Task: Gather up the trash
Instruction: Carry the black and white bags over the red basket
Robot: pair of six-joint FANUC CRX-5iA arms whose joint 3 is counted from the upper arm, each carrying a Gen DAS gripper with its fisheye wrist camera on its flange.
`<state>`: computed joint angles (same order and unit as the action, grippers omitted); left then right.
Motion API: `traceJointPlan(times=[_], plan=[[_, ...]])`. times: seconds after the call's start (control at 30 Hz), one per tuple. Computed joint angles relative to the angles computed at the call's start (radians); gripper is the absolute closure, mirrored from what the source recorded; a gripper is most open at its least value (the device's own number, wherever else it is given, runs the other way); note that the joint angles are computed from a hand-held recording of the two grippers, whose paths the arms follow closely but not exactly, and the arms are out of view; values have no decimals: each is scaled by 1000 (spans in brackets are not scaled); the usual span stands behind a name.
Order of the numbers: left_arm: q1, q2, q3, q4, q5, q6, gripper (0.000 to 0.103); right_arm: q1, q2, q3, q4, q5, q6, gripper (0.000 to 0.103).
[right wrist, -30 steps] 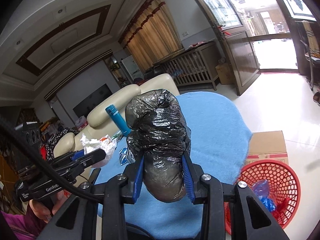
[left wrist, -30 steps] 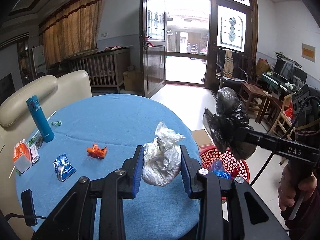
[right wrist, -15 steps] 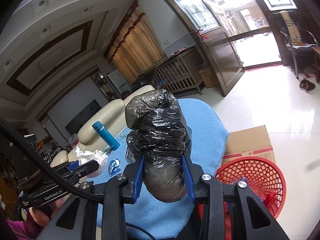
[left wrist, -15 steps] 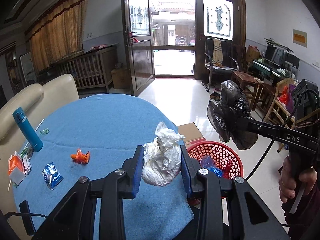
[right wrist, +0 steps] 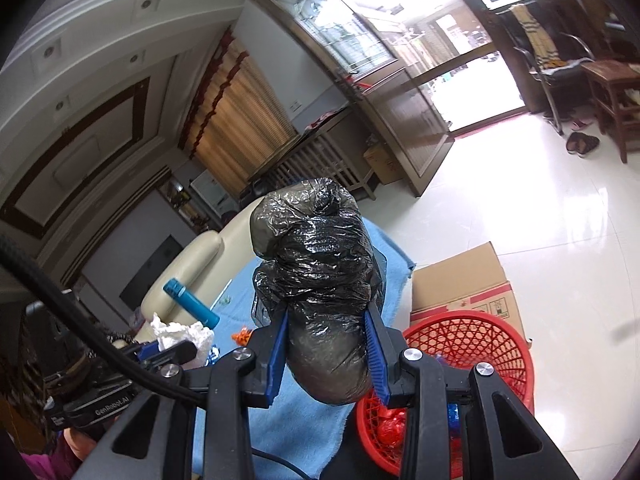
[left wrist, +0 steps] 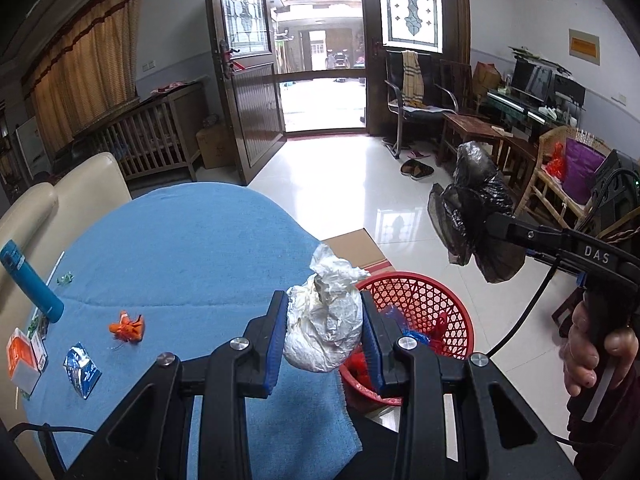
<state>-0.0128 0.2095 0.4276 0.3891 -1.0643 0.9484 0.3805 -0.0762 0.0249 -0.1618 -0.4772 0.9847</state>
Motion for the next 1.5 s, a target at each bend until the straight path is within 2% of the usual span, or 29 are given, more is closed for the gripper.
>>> traceJointPlan(times=[0.27, 0.53, 1.07, 1.5], plan=[[-56, 15, 36, -83, 12, 7, 67, -26, -8, -7, -41, 14, 14, 65], [-96, 22, 45, -143, 17, -1, 66, -52, 0, 8, -104, -15, 46, 65], [-109, 69, 109, -162, -39, 15, 66, -59, 5, 21, -118, -41, 50, 65], [-112, 85, 126, -171, -53, 26, 66, -64, 12, 27, -124, -56, 40, 65]])
